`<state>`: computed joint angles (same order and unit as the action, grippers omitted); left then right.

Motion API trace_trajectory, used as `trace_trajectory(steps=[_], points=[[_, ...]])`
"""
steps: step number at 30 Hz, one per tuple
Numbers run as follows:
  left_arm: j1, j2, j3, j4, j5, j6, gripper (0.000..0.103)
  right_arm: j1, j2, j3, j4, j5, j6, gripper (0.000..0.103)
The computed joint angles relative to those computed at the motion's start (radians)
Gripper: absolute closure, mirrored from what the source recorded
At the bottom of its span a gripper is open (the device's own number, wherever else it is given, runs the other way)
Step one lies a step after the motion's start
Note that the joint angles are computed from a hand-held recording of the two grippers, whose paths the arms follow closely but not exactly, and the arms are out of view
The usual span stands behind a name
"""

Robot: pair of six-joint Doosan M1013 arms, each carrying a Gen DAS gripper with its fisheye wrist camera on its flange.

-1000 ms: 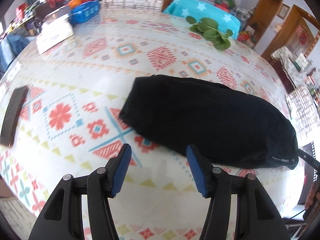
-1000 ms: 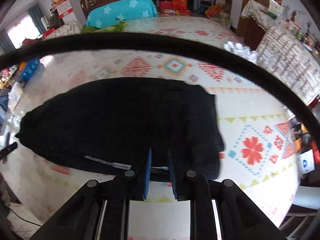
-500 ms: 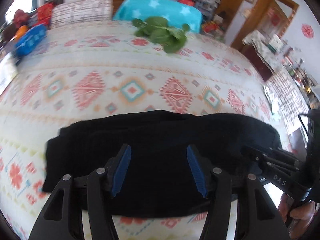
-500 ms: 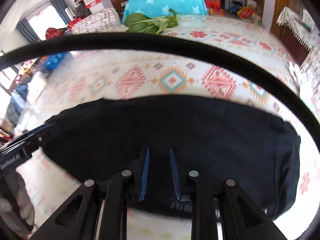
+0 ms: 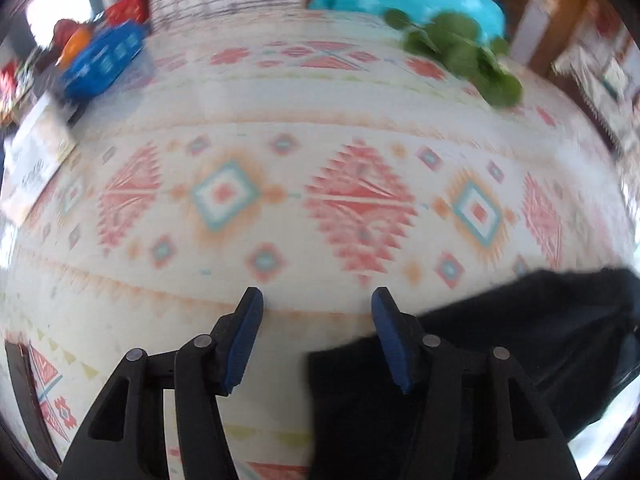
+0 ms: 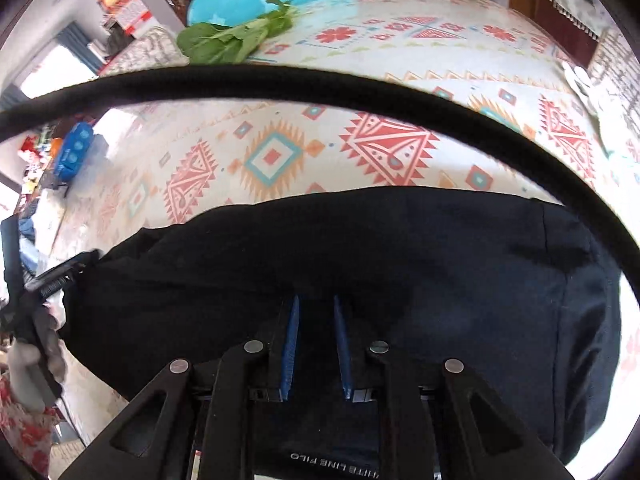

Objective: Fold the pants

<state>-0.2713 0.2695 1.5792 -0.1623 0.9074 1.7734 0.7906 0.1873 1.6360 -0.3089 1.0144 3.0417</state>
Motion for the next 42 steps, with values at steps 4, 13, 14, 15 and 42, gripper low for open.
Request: trace_trajectory(steps=[4,13,14,15,42], points=[[0.058,-0.040,0.015,-0.178,0.009,0.090,0.048,0.029,0.064,-0.127,-0.087,0.088,-0.067,0.077],[0.026,-0.115,0.109,-0.315,0.046,0.274,0.047,-0.034,0.234,-0.320,0.097,0.121,-0.359,0.078],[0.025,-0.116,0.113,-0.309,0.042,0.274,0.047,-0.034,0.243,-0.331,0.071,0.129,-0.360,0.079],[0.029,-0.119,0.119,-0.310,0.041,0.275,0.047,-0.035,0.256,-0.353,0.057,0.155,-0.368,0.080],[0.180,-0.167,0.201,-0.363,0.057,0.185,0.047,0.016,0.482,-0.777,0.235,0.228,-0.759,0.080]])
